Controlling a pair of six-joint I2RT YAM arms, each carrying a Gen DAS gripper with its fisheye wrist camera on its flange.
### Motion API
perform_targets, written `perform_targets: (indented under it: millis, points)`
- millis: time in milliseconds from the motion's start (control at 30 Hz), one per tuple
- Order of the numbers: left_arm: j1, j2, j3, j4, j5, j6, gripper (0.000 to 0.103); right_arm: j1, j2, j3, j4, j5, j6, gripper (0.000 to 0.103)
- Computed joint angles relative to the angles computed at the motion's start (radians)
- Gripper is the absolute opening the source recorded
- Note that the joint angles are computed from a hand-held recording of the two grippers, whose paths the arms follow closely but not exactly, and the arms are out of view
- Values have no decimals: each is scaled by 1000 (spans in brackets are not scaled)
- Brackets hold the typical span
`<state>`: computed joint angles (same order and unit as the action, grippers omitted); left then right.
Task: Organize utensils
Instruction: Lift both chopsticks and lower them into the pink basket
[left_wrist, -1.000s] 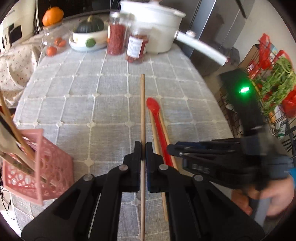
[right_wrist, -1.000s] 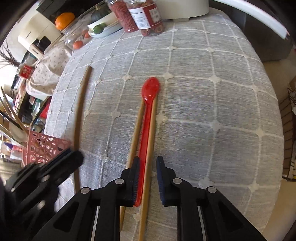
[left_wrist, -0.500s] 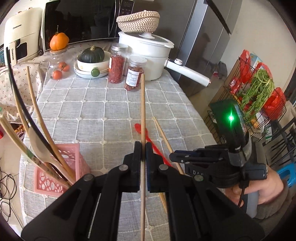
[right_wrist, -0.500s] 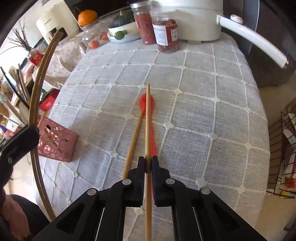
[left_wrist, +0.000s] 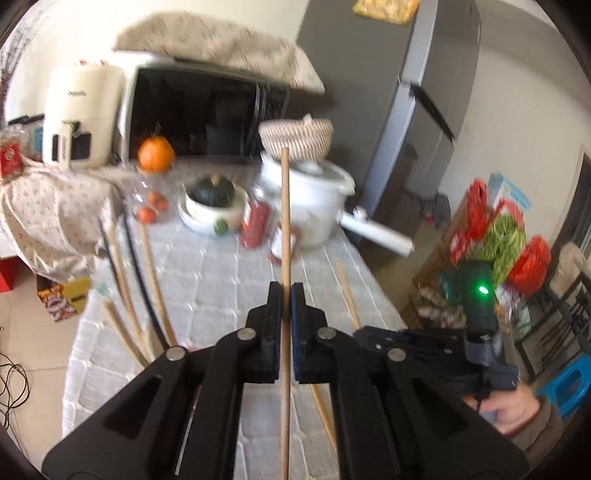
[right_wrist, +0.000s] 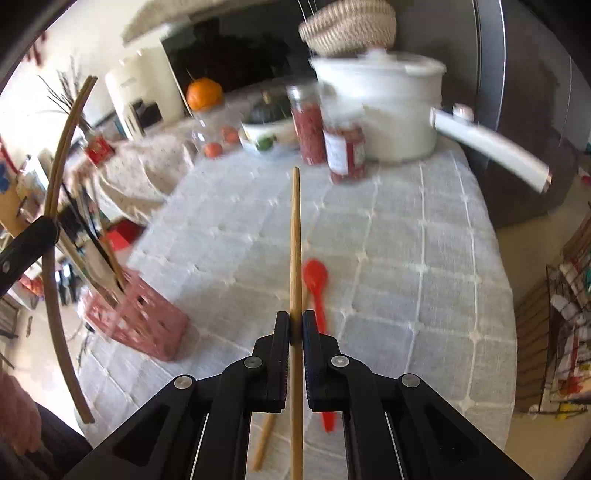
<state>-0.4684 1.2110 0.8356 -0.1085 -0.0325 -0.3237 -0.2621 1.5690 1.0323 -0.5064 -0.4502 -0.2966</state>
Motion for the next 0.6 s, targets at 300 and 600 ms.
perform_targets:
  millis: [300, 600]
  points:
    - [129, -65, -167, 315, -13, 56, 5, 82, -308, -209, 344, -114, 159, 7]
    - [131, 18, -290, 596, -60, 92, 5, 195, -383, -294, 491, -89, 279, 7]
